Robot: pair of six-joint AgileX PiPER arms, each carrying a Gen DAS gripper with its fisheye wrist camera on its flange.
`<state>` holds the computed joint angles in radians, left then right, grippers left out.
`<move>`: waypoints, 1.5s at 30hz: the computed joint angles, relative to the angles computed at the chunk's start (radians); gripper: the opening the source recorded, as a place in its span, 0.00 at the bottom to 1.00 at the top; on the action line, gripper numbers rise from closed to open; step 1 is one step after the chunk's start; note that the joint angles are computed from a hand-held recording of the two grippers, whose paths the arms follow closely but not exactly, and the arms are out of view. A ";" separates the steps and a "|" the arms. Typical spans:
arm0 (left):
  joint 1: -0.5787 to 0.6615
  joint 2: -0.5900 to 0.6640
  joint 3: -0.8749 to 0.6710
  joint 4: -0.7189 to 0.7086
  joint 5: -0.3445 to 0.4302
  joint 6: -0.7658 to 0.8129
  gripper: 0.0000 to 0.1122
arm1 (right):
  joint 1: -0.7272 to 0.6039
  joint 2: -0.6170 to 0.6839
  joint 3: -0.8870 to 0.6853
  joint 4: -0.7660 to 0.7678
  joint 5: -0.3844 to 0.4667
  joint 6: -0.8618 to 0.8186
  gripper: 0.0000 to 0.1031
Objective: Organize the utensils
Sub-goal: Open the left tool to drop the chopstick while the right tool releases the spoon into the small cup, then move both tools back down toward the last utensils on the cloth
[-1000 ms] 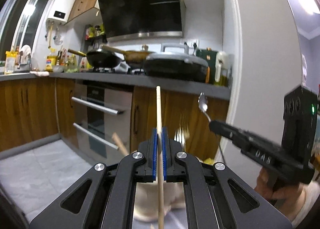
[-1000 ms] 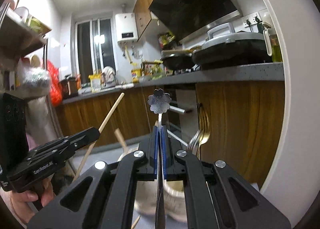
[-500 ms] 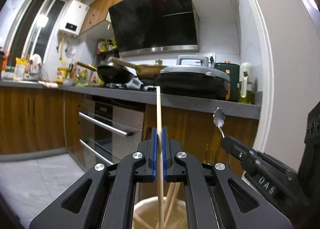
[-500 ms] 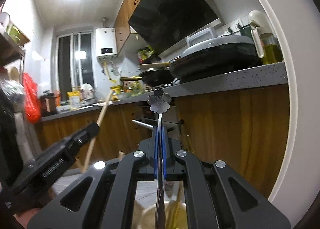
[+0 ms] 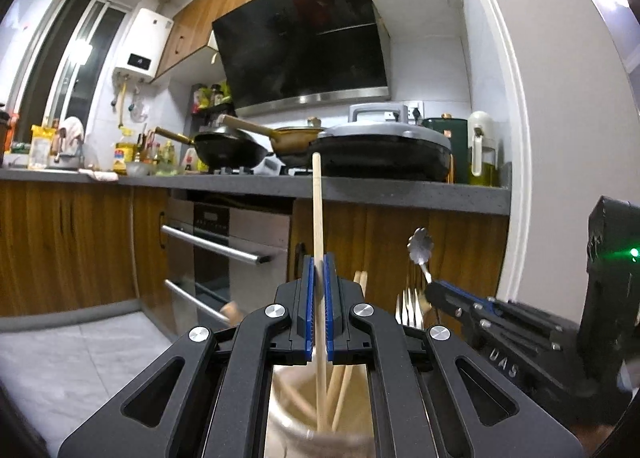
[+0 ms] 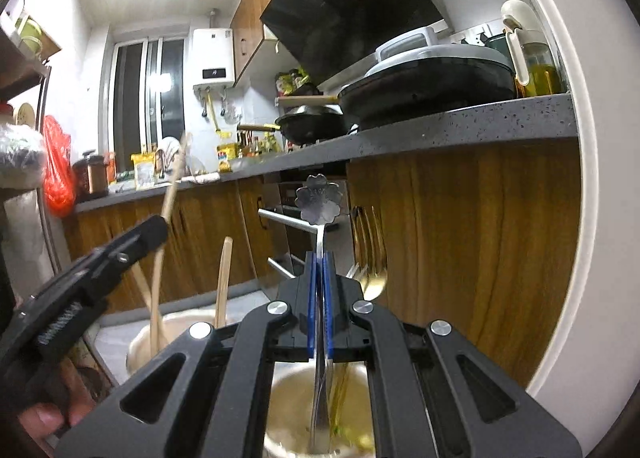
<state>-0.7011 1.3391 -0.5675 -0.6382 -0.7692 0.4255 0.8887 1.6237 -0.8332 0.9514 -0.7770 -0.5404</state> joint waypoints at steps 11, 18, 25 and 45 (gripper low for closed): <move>-0.059 -0.096 0.090 -0.172 0.108 0.149 0.05 | 0.094 -0.061 0.038 0.288 0.029 -0.251 0.03; -0.102 -0.083 0.105 -0.232 0.083 0.203 0.05 | 0.096 -0.063 0.051 0.290 0.043 -0.251 0.03; -0.097 -0.078 0.105 -0.240 0.088 0.195 0.05 | 0.091 -0.069 0.056 0.288 0.052 -0.251 0.03; -0.214 -0.219 0.207 -0.407 0.004 0.293 0.56 | 0.169 -0.222 0.211 0.274 -0.021 -0.140 0.65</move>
<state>-0.9153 1.1198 -0.3605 -1.0448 -0.7650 0.7182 1.0580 1.4018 -0.6223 1.2255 -0.7985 -0.6802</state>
